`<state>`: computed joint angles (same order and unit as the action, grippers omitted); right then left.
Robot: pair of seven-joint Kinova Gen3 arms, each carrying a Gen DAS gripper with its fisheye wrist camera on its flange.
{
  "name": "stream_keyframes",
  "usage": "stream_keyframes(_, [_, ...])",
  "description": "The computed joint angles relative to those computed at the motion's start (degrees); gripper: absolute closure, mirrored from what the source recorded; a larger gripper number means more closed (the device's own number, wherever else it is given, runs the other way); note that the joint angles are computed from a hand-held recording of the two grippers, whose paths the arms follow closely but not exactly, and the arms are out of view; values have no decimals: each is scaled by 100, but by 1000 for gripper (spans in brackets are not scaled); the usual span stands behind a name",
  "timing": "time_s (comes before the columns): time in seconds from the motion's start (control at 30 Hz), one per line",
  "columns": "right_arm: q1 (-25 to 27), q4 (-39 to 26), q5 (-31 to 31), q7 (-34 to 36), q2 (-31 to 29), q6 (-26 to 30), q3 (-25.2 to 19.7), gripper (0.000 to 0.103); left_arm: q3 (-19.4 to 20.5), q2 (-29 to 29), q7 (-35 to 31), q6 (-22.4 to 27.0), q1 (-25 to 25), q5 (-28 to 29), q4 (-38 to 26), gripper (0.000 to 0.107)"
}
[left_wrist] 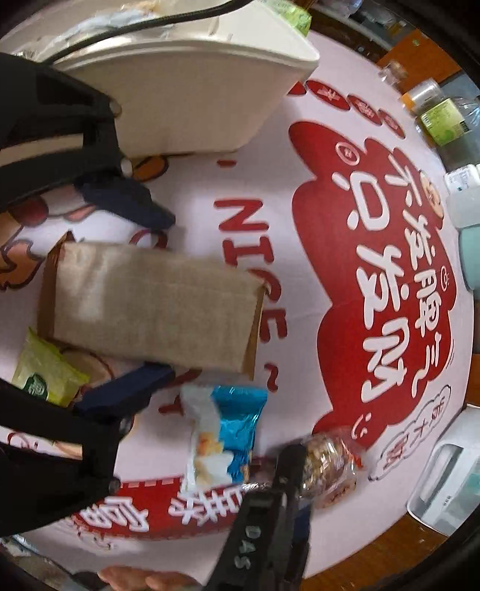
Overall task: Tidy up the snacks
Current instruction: 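Grasp the brown paper pack with the left tool while the right tool grasps the small clear nut bag, then carry both packs over the white basket, lower them in and open both tools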
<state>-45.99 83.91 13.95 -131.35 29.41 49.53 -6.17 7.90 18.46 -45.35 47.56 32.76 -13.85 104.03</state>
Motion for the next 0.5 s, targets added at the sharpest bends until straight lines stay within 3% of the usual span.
stream_keyframes(0.03, [-41, -33, 32, 14, 5, 85, 0, 74, -27, -8, -1, 12, 37, 11, -6, 47])
stream_keyframes(0.1, [-14, 9, -31, 14, -29, 83, -34, 74, -9, -10, 125, 37, 100, -83, -13, 51])
stream_keyframes(0.37, [-132, 665, 98, -407, -594, -281, -62, 74, 1, -73, 634, 106, 200, -39, -10, 52])
stream_keyframes(0.5, [-224, 1043, 296, -772, -1036, -426, -123, 74, 34, -419, 1117, 72, 393, -240, 160, 52])
